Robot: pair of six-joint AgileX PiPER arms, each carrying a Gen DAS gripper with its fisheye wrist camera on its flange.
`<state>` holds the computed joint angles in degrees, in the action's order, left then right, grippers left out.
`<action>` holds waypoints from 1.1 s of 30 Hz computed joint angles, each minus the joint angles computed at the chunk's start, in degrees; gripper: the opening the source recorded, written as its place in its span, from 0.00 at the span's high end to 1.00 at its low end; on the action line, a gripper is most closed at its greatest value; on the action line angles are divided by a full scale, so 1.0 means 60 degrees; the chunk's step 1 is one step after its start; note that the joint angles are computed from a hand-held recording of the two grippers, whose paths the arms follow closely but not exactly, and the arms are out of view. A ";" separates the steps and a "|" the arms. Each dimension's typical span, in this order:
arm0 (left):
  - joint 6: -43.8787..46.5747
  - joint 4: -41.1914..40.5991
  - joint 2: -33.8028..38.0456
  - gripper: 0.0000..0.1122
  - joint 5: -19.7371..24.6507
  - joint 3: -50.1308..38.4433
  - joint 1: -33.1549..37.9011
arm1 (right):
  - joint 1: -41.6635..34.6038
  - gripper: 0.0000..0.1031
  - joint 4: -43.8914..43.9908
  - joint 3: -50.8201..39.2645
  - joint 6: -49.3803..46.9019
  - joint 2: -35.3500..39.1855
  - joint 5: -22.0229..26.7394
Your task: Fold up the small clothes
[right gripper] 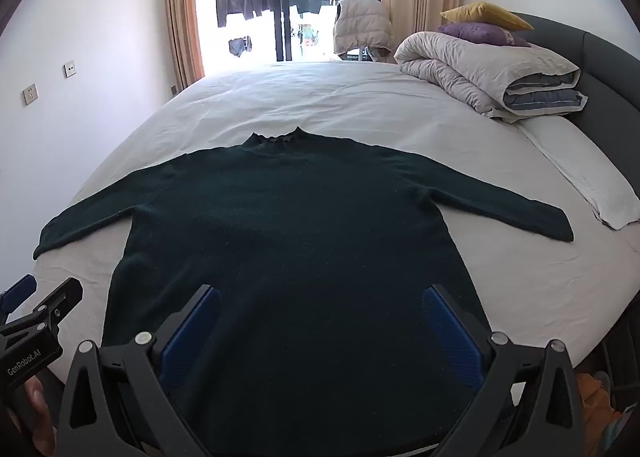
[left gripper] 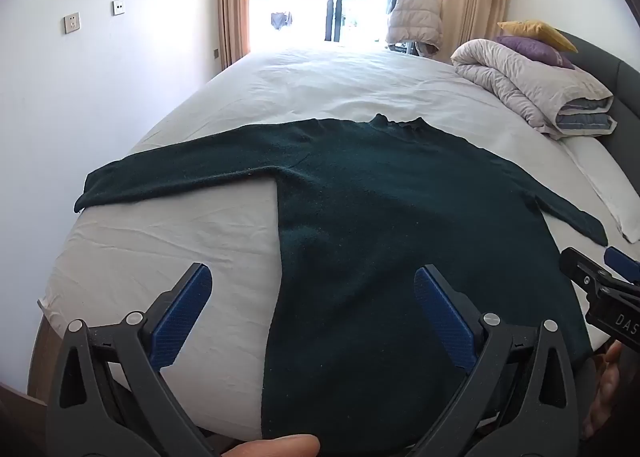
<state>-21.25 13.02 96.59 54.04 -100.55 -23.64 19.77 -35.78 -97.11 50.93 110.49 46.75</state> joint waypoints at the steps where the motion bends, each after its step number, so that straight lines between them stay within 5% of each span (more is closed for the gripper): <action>1: 0.0003 0.0014 -0.0004 0.08 -0.0003 0.0001 -0.0013 | 0.0003 0.00 0.0007 -0.0018 -0.0005 0.0008 0.0009; 33: -0.0129 -0.0007 -0.0229 0.08 -0.0197 0.0444 0.0089 | 0.0234 0.00 -0.0251 -0.0100 0.0155 0.0242 0.0244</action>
<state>-22.02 12.98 95.21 52.86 -97.89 -23.10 21.17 -37.28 -97.71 51.86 111.94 48.22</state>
